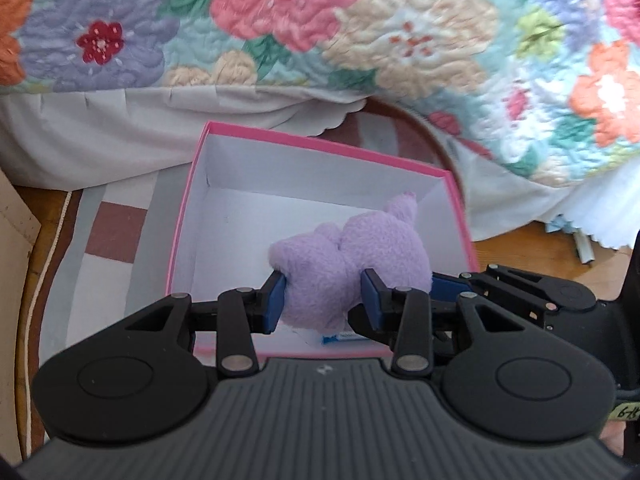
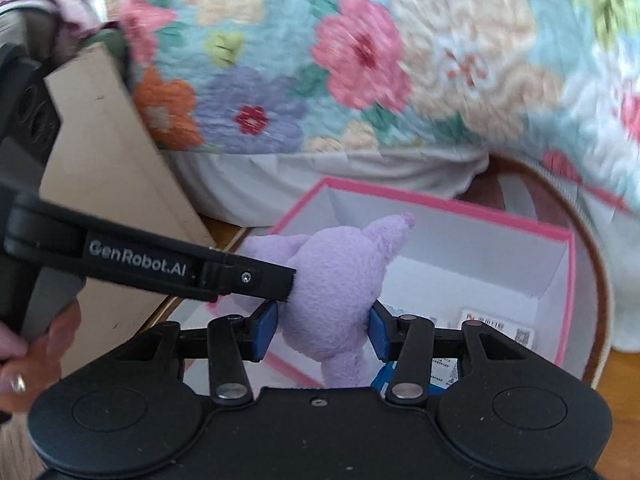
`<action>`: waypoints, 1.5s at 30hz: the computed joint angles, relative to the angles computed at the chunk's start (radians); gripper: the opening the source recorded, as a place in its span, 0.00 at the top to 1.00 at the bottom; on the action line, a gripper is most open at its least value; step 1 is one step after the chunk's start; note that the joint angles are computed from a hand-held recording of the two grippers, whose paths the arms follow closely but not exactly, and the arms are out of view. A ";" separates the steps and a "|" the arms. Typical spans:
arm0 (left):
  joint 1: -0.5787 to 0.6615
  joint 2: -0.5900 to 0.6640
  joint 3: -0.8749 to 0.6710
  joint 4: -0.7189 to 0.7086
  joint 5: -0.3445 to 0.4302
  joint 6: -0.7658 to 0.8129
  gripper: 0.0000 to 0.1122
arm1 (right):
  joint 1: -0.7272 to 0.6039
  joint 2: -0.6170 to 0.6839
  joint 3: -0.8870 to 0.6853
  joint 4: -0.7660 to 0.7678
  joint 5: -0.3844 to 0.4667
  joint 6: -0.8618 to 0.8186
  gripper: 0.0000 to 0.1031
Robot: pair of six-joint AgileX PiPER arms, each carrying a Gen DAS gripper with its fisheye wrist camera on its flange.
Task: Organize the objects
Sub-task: 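Lift the purple plush with the left gripper over the pink box, then lower the plush into the pink box beside the blue pack and open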
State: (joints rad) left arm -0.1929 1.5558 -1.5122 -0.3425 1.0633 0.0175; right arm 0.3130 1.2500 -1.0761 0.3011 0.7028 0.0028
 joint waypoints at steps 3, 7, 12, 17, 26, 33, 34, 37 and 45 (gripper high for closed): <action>-0.025 0.050 -0.014 0.062 -0.026 -0.036 0.66 | -0.022 0.067 0.016 0.056 -0.050 -0.006 0.49; -0.030 0.077 0.020 0.103 -0.092 -0.029 0.66 | -0.042 0.133 0.044 0.167 -0.109 -0.052 0.49; -0.030 0.105 0.070 0.125 -0.159 -0.048 0.66 | -0.026 0.192 0.078 0.214 -0.188 -0.053 0.49; -0.073 0.103 0.090 0.209 -0.186 -0.055 0.66 | -0.033 0.220 0.106 0.290 -0.212 -0.105 0.49; -0.112 0.142 0.076 0.281 -0.170 -0.087 0.68 | -0.028 0.248 0.116 0.280 -0.212 -0.095 0.49; -0.096 0.141 0.118 0.212 -0.205 -0.061 0.71 | 0.008 0.255 0.091 0.147 -0.203 0.004 0.47; -0.092 0.135 0.127 0.205 -0.213 -0.058 0.70 | 0.016 0.254 0.081 0.112 -0.190 0.019 0.47; -0.076 0.121 0.144 0.176 -0.225 -0.045 0.70 | 0.025 0.227 0.073 0.035 -0.171 0.058 0.44; -0.041 0.034 0.172 0.088 -0.199 0.040 0.68 | 0.051 0.125 0.062 -0.086 -0.082 0.118 0.44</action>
